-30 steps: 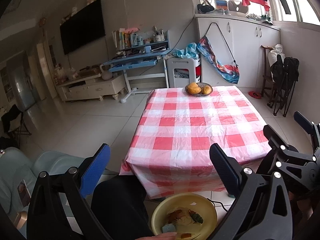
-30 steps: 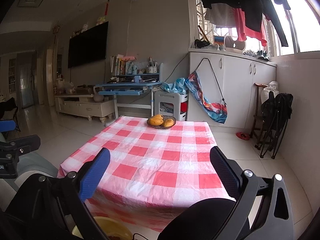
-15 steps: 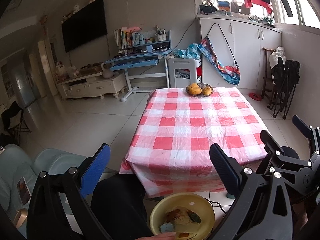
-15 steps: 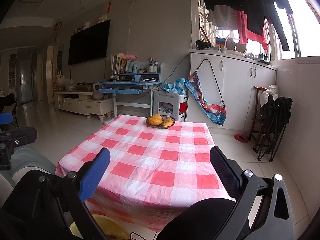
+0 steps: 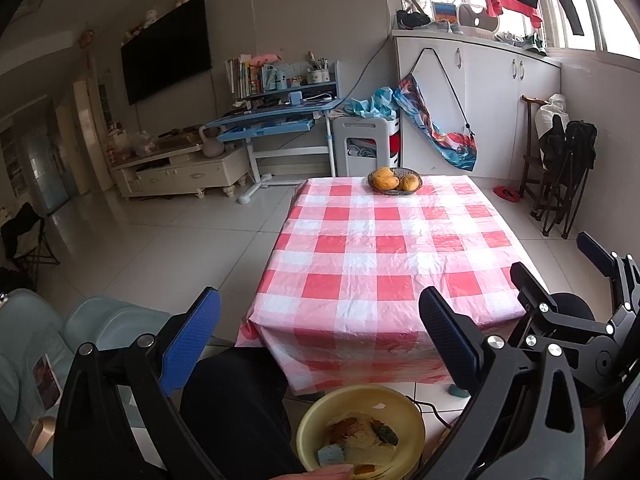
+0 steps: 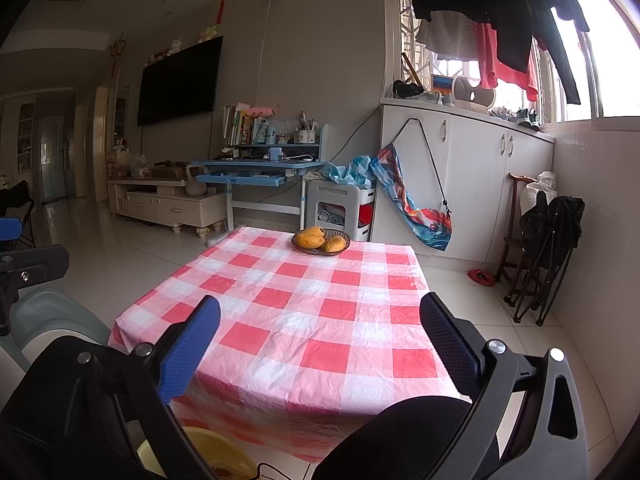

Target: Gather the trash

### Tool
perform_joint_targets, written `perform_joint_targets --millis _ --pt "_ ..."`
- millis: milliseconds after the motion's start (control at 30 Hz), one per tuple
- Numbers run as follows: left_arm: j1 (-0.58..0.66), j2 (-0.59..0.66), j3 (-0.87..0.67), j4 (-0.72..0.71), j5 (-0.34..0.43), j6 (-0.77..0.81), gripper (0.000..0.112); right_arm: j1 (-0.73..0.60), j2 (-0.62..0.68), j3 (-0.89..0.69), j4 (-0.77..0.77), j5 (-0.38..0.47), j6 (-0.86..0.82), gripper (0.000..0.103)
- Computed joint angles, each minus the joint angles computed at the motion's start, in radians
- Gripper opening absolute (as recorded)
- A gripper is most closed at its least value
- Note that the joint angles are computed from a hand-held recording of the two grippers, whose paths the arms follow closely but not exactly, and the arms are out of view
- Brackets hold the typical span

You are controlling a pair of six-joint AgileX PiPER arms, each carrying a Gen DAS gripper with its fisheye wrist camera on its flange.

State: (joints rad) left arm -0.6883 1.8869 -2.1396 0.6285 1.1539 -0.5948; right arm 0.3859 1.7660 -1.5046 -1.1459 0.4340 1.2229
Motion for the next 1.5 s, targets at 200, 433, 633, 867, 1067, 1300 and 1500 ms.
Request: perform_joint_targets --millis 200,433,633,867,1067,1300,1500 --pt "0.001 0.002 -0.01 -0.002 0.008 0.002 0.096 0.002 0.001 -0.001 0.0 0.002 -0.001 0.095" --pt "0.003 0.002 -0.015 -0.009 0.012 0.004 0.096 0.002 0.001 -0.002 0.001 0.001 -0.002 0.095" --pt "0.011 0.002 0.002 -0.014 0.0 -0.008 0.096 0.002 0.001 -0.002 -0.002 0.001 0.001 0.095" --pt "0.016 -0.011 0.024 -0.021 -0.023 -0.009 0.096 -0.012 -0.022 0.047 -0.116 -0.045 0.14 0.095" --pt "0.025 -0.04 0.086 -0.026 -0.079 -0.033 0.096 -0.017 -0.023 0.051 -0.121 -0.055 0.144 0.095" --pt "0.036 -0.057 0.124 -0.028 -0.11 -0.048 0.096 -0.004 -0.012 0.036 -0.111 -0.041 0.103 0.095" --pt "0.036 -0.058 0.128 -0.025 -0.114 -0.051 0.096 -0.002 -0.007 0.032 -0.123 -0.042 0.116 0.095"
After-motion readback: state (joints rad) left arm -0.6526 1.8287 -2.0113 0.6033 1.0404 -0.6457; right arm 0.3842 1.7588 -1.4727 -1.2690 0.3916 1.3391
